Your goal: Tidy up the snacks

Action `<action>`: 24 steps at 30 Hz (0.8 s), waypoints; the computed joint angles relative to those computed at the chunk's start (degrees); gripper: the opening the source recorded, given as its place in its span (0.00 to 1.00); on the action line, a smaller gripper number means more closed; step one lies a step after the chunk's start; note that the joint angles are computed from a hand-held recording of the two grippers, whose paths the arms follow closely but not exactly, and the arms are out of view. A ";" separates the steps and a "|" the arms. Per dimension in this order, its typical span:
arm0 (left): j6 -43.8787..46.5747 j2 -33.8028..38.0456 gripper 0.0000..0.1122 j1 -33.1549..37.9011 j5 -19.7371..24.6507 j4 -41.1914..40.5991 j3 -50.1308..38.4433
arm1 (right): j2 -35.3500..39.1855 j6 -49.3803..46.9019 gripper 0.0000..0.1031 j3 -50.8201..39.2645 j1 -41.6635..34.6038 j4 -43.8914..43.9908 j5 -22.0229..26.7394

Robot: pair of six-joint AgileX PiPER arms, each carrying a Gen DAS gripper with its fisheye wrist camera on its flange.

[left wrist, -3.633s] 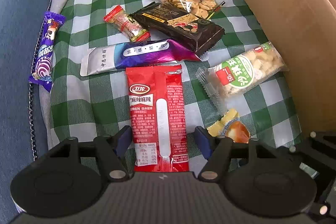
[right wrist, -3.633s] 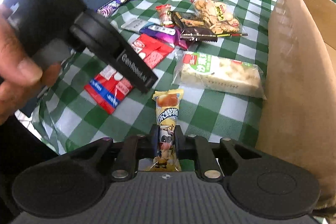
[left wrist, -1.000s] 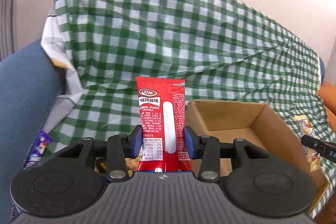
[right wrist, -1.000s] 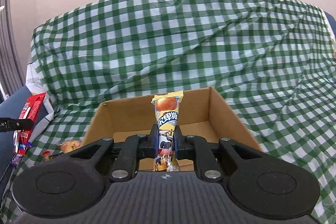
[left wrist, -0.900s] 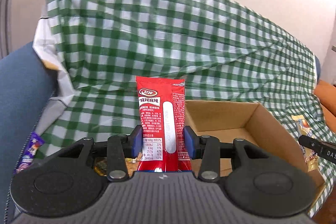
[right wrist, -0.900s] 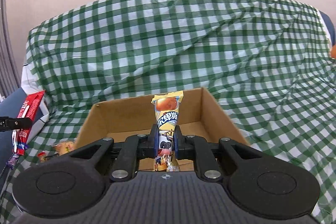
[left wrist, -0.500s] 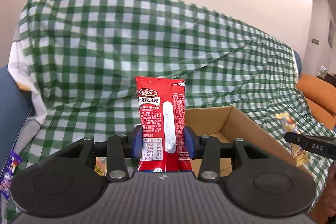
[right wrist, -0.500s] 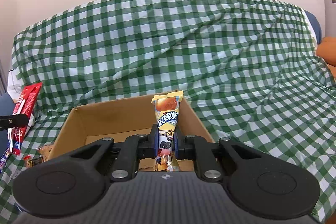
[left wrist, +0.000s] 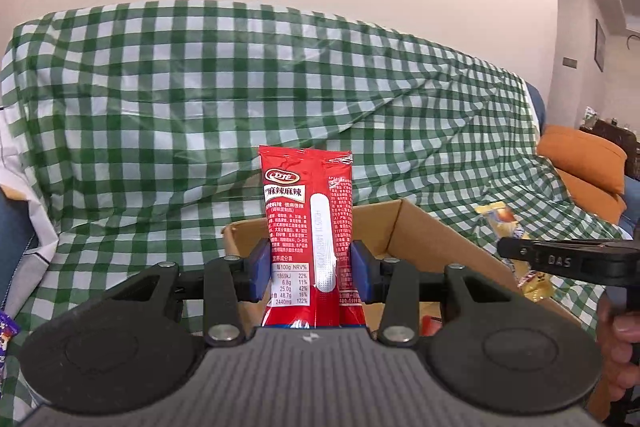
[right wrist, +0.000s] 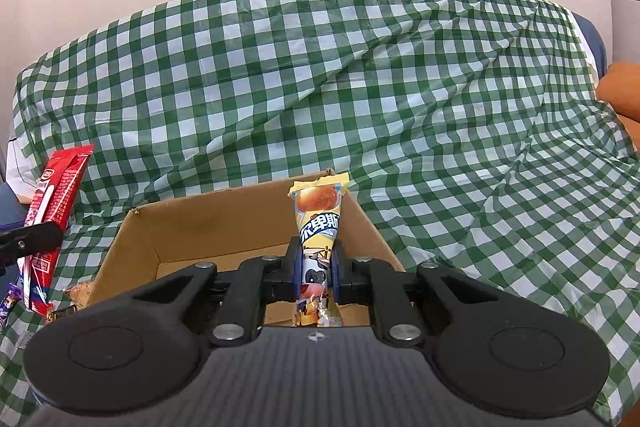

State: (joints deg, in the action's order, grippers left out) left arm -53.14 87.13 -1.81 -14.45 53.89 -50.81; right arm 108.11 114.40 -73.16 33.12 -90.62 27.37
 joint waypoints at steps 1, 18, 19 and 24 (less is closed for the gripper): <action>0.03 -0.05 0.41 -0.24 -0.22 0.01 0.10 | 0.05 -0.42 0.14 -0.09 0.04 0.33 0.14; 19.93 0.24 0.41 -6.29 -1.20 -16.00 2.78 | 0.46 -1.21 0.14 -0.55 0.44 0.70 1.93; 20.10 0.21 0.41 -6.41 -1.20 -16.23 2.83 | 0.43 -1.15 0.14 -0.56 0.45 0.73 2.01; 19.32 0.86 0.41 -6.70 -1.23 -15.33 2.32 | 0.48 -0.86 0.14 -0.52 0.40 0.44 2.38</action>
State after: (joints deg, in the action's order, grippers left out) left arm -33.82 87.99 -8.51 -15.69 38.56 -48.49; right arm 108.59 113.54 -73.68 33.52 -90.19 29.75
